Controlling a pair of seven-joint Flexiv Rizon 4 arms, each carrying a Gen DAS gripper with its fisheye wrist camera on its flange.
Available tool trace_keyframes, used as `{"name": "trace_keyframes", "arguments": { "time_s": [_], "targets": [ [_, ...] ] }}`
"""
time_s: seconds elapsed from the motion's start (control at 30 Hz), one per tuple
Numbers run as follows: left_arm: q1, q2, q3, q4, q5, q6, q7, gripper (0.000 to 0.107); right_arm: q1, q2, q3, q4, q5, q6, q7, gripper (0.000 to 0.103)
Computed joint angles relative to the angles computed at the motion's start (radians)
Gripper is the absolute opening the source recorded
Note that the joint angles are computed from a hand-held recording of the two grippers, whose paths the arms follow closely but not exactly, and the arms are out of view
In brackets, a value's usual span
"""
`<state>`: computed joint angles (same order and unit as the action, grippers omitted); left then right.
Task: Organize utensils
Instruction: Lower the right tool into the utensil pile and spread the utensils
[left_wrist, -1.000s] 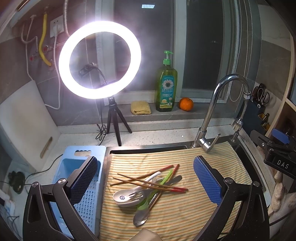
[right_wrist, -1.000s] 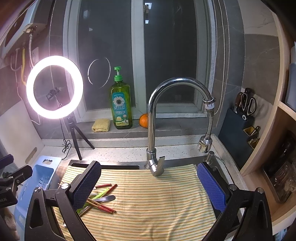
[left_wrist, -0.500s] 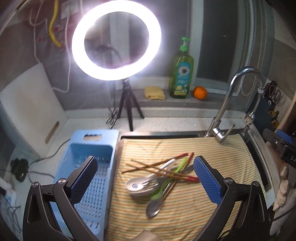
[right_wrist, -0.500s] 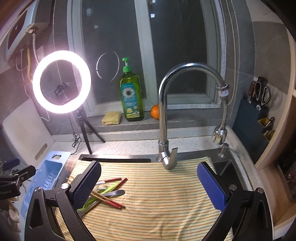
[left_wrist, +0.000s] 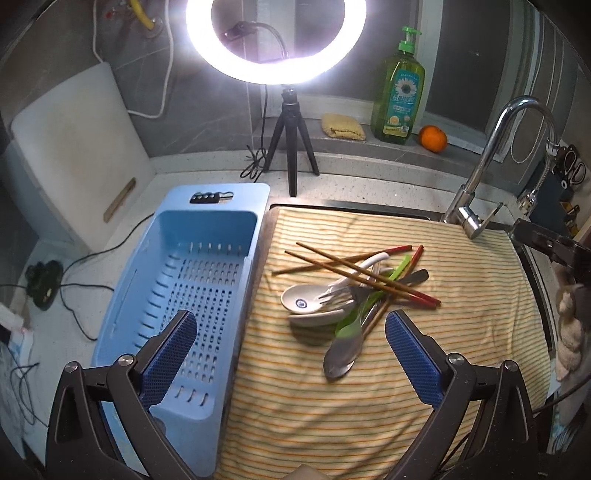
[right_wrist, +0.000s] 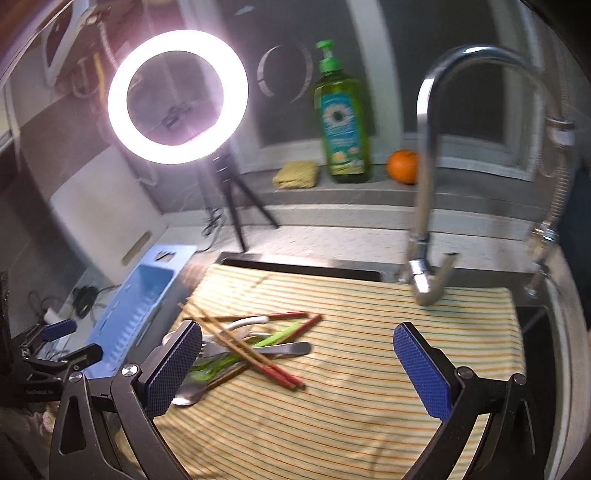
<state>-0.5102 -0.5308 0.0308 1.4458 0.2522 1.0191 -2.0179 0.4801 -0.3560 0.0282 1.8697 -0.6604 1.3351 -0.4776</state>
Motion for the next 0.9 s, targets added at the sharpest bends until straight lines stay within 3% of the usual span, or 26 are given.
{"name": "trace_keyframes", "arguments": {
  "time_s": [0.07,0.1,0.2,0.33,0.47,0.53,0.73,0.9],
  "targets": [
    [-0.005,0.010,0.009,0.014,0.007,0.002,-0.021,0.101,-0.072,-0.071,0.126,-0.098,0.159,-0.034,-0.191,0.100],
    [-0.008,0.015,0.016,0.021,0.015,0.003,-0.035,0.101,-0.095,-0.098,0.170,-0.135,0.214,-0.050,-0.260,0.094],
    [-0.017,0.040,0.035,0.052,0.044,0.001,-0.085,0.101,-0.154,-0.203,0.302,-0.298,0.368,-0.176,-0.482,0.061],
    [-0.019,0.084,0.054,0.107,0.089,-0.009,-0.173,0.101,-0.171,-0.344,0.393,-0.522,0.496,-0.400,-0.670,0.051],
    [-0.015,0.124,0.057,0.152,0.137,-0.037,-0.260,0.101,-0.133,-0.474,0.383,-0.734,0.568,-0.562,-0.721,0.043],
    [-0.013,0.144,0.057,0.171,0.165,-0.055,-0.308,0.101,-0.123,-0.522,0.369,-0.820,0.613,-0.612,-0.712,0.031],
    [0.006,0.195,0.035,0.218,0.235,-0.104,-0.416,0.101,-0.089,-0.662,0.324,-1.070,0.717,-0.782,-0.689,0.030],
    [0.030,0.223,0.008,0.242,0.263,-0.131,-0.452,0.101,-0.069,-0.646,0.322,-1.086,0.786,-0.898,-0.815,0.028]
  ]
}}
